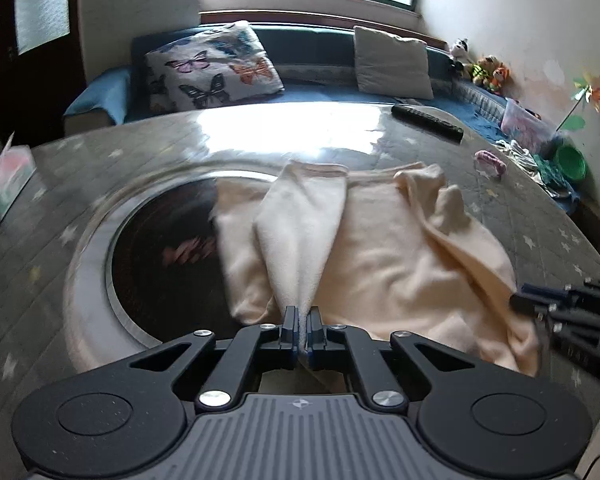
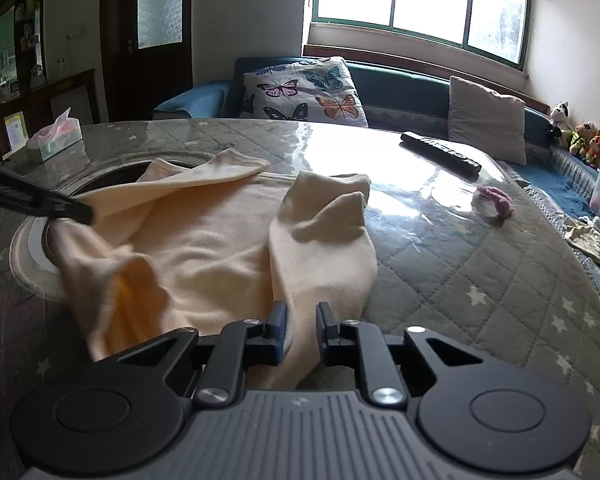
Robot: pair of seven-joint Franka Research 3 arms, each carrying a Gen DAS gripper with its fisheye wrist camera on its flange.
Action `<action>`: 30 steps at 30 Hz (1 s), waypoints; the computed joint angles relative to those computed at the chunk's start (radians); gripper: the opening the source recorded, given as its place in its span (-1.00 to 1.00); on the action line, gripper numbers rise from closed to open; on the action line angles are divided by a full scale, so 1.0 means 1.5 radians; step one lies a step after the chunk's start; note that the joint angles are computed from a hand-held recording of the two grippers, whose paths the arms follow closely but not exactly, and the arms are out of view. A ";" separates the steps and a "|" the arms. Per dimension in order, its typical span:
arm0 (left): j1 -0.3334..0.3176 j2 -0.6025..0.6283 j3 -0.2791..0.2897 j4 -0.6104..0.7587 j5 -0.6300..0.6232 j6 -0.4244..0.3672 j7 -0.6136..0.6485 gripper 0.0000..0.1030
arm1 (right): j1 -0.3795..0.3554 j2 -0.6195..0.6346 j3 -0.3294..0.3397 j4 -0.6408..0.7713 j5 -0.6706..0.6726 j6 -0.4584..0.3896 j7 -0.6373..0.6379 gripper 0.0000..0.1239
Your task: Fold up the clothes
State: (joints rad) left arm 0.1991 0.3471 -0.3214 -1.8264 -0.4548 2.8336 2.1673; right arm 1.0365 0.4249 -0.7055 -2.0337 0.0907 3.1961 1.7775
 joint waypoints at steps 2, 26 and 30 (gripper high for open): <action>0.019 -0.017 -0.008 -0.027 -0.024 -0.008 0.020 -0.92 | 0.005 -0.010 -0.003 -0.008 -0.006 -0.004 -0.004 -0.78; -0.001 0.080 -0.004 0.109 -0.036 -0.027 0.109 -0.18 | -0.352 0.290 0.287 0.563 -0.082 -0.234 0.022 -0.41; -0.023 0.142 -0.007 0.185 0.029 -0.048 0.078 -0.18 | -0.371 0.308 0.301 0.589 -0.109 -0.258 0.053 -0.78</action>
